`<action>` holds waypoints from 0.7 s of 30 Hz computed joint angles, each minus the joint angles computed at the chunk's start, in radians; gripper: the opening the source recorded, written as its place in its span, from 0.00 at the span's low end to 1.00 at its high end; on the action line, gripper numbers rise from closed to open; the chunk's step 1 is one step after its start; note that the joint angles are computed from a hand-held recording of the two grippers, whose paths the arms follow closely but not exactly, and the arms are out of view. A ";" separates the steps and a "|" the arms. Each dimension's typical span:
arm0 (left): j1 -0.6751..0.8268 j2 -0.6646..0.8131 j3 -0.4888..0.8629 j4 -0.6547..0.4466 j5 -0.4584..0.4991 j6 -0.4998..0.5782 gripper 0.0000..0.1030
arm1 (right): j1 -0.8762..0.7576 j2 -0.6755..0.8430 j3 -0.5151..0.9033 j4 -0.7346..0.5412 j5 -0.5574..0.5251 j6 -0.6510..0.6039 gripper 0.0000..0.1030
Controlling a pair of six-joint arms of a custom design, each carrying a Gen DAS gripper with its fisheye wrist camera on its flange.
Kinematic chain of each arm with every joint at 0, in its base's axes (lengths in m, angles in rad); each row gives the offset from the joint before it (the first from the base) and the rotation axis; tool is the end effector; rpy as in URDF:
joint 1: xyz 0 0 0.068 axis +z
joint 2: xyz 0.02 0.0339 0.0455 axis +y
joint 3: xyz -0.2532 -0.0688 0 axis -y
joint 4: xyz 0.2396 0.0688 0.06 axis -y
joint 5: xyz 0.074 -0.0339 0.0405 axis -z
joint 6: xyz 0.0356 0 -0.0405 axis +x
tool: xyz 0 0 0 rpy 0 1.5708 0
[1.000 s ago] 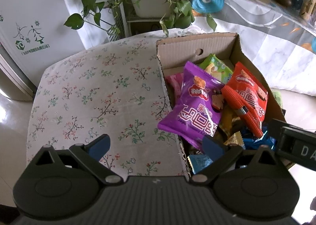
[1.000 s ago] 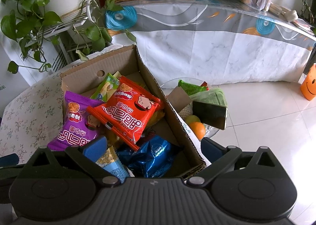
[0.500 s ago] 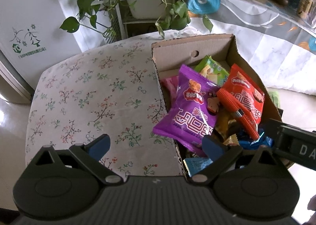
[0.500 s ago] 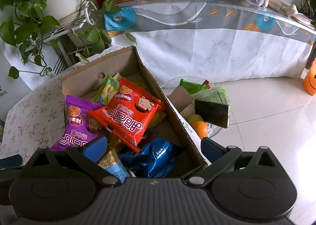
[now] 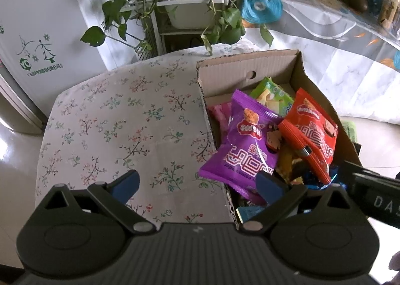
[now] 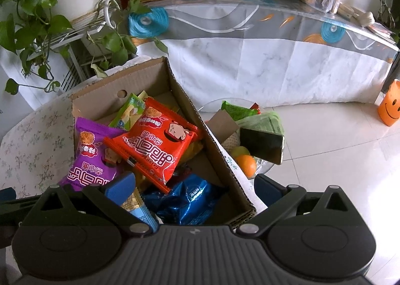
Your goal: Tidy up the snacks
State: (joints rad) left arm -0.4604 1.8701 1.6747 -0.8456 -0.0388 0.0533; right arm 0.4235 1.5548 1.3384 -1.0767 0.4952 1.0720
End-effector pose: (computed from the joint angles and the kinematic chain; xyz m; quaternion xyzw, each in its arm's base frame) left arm 0.3560 -0.1750 0.2732 0.2402 0.9346 -0.0346 0.2601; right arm 0.2729 0.1045 0.2725 0.3381 0.8993 -0.0867 0.2634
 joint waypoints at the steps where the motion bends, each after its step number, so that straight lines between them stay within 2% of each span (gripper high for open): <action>1: 0.000 0.000 0.001 -0.001 0.000 0.001 0.96 | 0.000 0.001 0.001 -0.002 0.000 0.000 1.00; 21: 0.018 0.002 -0.013 0.038 -0.002 0.079 0.96 | 0.007 0.047 0.040 -0.028 0.008 -0.046 1.00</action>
